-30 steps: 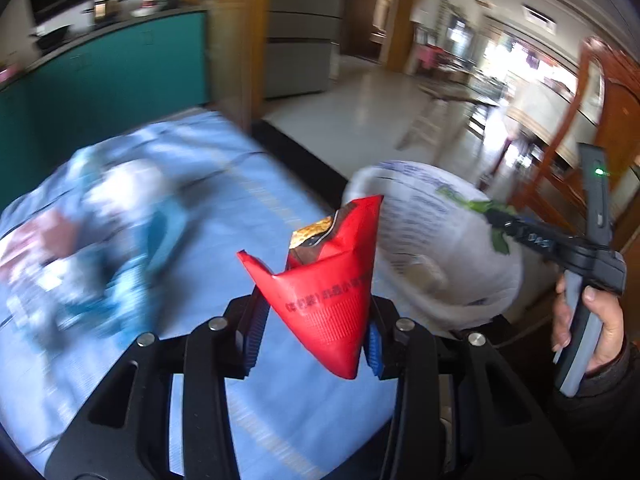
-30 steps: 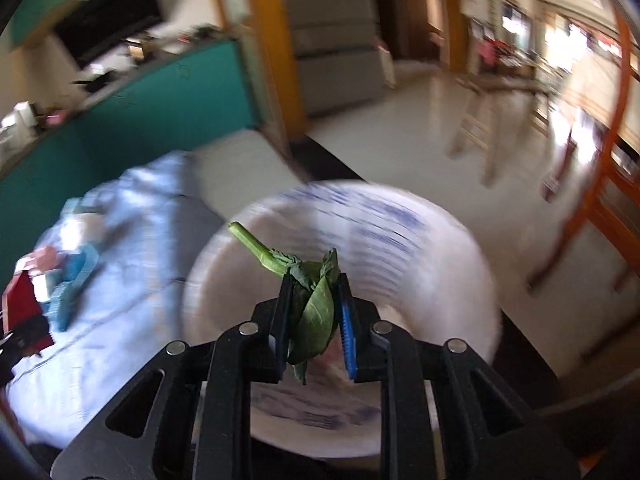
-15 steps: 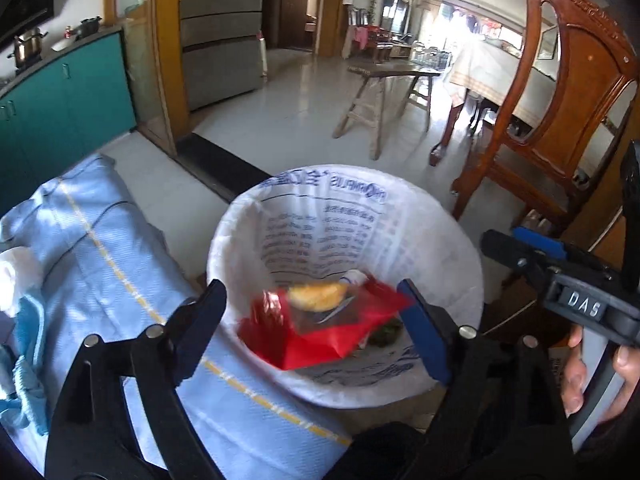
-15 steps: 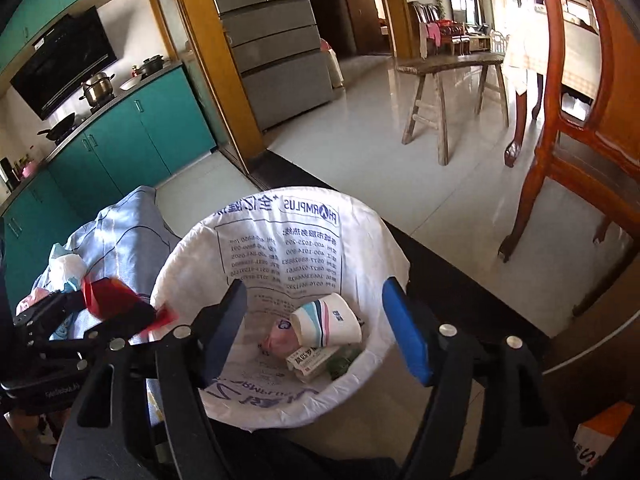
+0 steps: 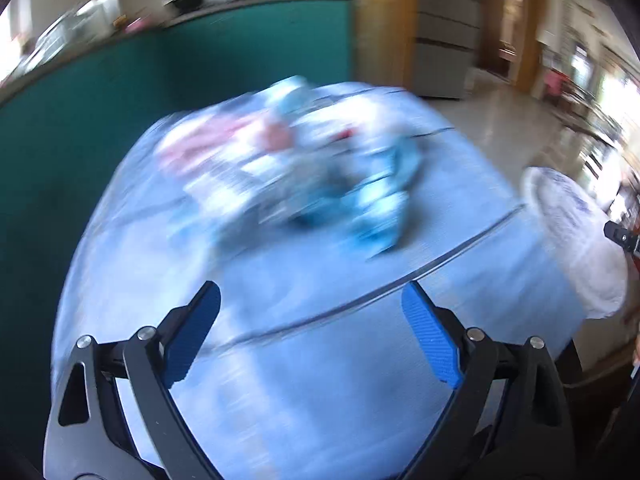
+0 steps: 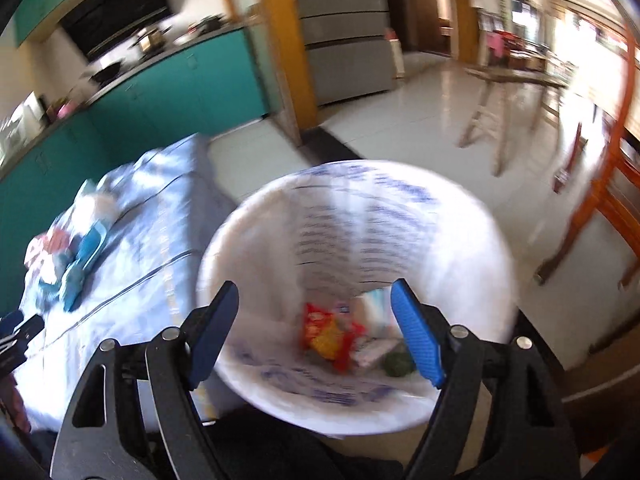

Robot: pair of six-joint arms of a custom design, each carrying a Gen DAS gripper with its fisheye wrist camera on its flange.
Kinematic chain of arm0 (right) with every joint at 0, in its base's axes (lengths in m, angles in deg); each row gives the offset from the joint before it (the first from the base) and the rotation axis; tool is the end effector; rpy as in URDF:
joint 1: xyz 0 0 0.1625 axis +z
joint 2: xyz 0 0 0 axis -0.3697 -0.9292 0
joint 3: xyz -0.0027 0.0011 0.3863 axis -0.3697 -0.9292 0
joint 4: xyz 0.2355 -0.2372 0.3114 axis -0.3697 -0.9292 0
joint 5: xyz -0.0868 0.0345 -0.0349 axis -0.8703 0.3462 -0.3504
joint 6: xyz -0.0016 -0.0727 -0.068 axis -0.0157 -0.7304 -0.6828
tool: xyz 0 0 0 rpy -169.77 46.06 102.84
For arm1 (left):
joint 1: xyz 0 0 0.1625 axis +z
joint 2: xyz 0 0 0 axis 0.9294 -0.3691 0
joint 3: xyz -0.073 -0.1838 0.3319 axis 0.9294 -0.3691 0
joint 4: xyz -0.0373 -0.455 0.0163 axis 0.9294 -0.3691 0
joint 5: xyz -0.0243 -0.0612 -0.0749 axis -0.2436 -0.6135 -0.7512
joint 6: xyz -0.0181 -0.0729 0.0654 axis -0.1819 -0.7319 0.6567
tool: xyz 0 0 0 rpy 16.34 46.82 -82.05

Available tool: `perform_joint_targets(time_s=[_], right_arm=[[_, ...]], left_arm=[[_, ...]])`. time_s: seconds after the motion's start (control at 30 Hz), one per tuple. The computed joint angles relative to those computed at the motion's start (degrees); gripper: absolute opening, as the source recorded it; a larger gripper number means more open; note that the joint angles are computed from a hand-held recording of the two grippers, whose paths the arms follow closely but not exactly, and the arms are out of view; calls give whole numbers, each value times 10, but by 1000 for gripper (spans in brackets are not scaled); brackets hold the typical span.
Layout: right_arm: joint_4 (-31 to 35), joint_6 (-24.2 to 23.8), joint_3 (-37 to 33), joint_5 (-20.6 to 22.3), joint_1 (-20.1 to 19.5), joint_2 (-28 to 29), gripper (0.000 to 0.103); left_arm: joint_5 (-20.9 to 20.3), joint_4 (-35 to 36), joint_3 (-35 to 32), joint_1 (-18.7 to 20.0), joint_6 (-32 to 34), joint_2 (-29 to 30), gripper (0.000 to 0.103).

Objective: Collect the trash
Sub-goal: 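Carry both items over the white bin and open both tools to drop them, then move both open tools back over the remaining trash on the table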

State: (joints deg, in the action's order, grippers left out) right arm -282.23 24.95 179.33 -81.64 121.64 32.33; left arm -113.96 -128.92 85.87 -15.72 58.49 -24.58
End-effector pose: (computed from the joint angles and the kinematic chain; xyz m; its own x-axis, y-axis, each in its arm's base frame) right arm 0.1447 -0.4115 0.0879 -0.8047 0.1785 0.5663 -0.3060 0.6926 -0.6531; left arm -0.0538 -0.4323 0.1571 -0.6698 -0.0758 -0.7387 0.4482 0.7518 -0.4836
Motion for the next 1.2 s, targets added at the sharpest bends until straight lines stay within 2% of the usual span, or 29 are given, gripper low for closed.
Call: perform_joint_targets(time_s=[0.13, 0.3, 0.4, 0.53, 0.63, 0.73, 0.8, 0.9, 1.0, 1.13, 1.17, 1.2], right_arm=[[61, 10, -56, 28, 39, 47, 77], [163, 39, -150, 67, 86, 118, 78], [222, 38, -211, 79, 109, 165, 79], [307, 61, -291, 47, 128, 225, 79], [345, 100, -325, 41, 131, 249, 79], [359, 120, -355, 21, 135, 275, 79], [375, 136, -370, 12, 137, 290, 79], [366, 113, -383, -19, 150, 311, 80], [378, 93, -381, -13, 158, 314, 80], [380, 51, -369, -28, 174, 314, 49], [378, 38, -359, -25, 177, 309, 38], [381, 30, -349, -13, 178, 302, 33]], left_arm=[[2, 85, 42, 19, -68, -111, 93], [2, 96, 79, 30, -54, -190, 93], [-8, 125, 108, 18, -52, -265, 93], [-7, 181, 145, -13, -58, -370, 96], [1, 266, 167, -30, -66, -460, 97], [3, 332, 175, -34, -78, -523, 97], [5, 364, 177, -33, -87, -551, 97], [1, 380, 178, -23, -90, -581, 97], [-5, 374, 175, -14, -87, -589, 97], [-9, 354, 174, -10, -75, -584, 97], [-12, 348, 173, -10, -72, -580, 97], [-15, 339, 173, -8, -67, -575, 97]])
